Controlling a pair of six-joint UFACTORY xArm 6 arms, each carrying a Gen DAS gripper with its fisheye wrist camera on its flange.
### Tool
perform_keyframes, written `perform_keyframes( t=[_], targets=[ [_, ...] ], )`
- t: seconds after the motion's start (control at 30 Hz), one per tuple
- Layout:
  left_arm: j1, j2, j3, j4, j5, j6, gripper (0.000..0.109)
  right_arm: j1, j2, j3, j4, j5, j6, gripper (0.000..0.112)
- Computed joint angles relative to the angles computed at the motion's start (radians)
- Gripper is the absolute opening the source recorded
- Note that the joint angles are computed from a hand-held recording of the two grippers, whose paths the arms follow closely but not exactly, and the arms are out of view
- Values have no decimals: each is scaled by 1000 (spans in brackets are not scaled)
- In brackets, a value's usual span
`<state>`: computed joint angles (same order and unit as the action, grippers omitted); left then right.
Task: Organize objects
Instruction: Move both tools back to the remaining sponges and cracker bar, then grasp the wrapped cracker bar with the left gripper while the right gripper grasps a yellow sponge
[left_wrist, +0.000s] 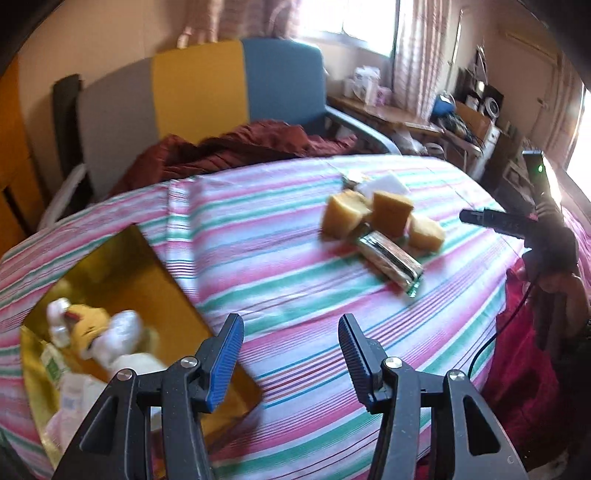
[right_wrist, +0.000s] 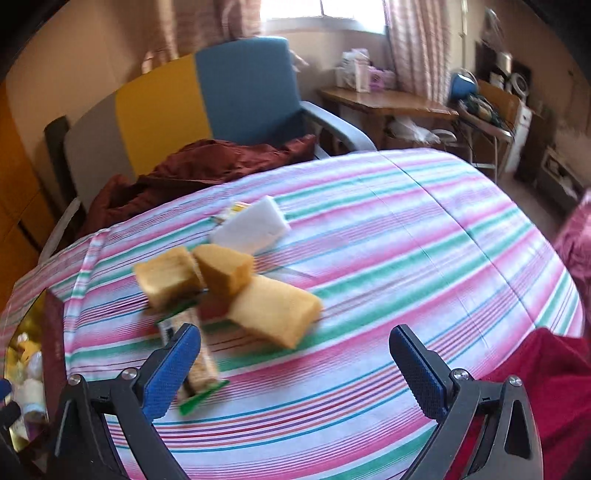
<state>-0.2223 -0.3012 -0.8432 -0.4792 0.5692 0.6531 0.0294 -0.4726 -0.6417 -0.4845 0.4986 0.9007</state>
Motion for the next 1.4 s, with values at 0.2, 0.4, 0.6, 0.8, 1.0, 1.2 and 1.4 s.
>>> perform_keyframes(
  t=[0.2, 0.4, 0.6, 0.8, 1.0, 1.2, 1.4],
  targets=[
    [-86, 127, -103, 36, 44, -77, 54, -54, -15, 45, 111, -49, -43, 103],
    [-154, 266, -229, 40, 108, -159, 54, -63, -18, 52, 177, -45, -68, 103],
    [-200, 392, -345, 39, 142, -255, 63, -58, -19, 50, 224, -50, -108, 103],
    [-240, 488, -435, 79, 129, -347, 66, -68, -31, 55, 253, -52, -124, 103],
    [-272, 583, -525, 183, 126, -481, 67, -73, -34, 56, 272, -54, -131, 103],
    [-292, 630, -541, 252, 87, -523, 67, -74, -24, 53, 281, -56, -140, 103],
    [-269, 569, -445, 223, 39, -393, 51, -74, -16, 55, 294, -61, -160, 103]
  ],
)
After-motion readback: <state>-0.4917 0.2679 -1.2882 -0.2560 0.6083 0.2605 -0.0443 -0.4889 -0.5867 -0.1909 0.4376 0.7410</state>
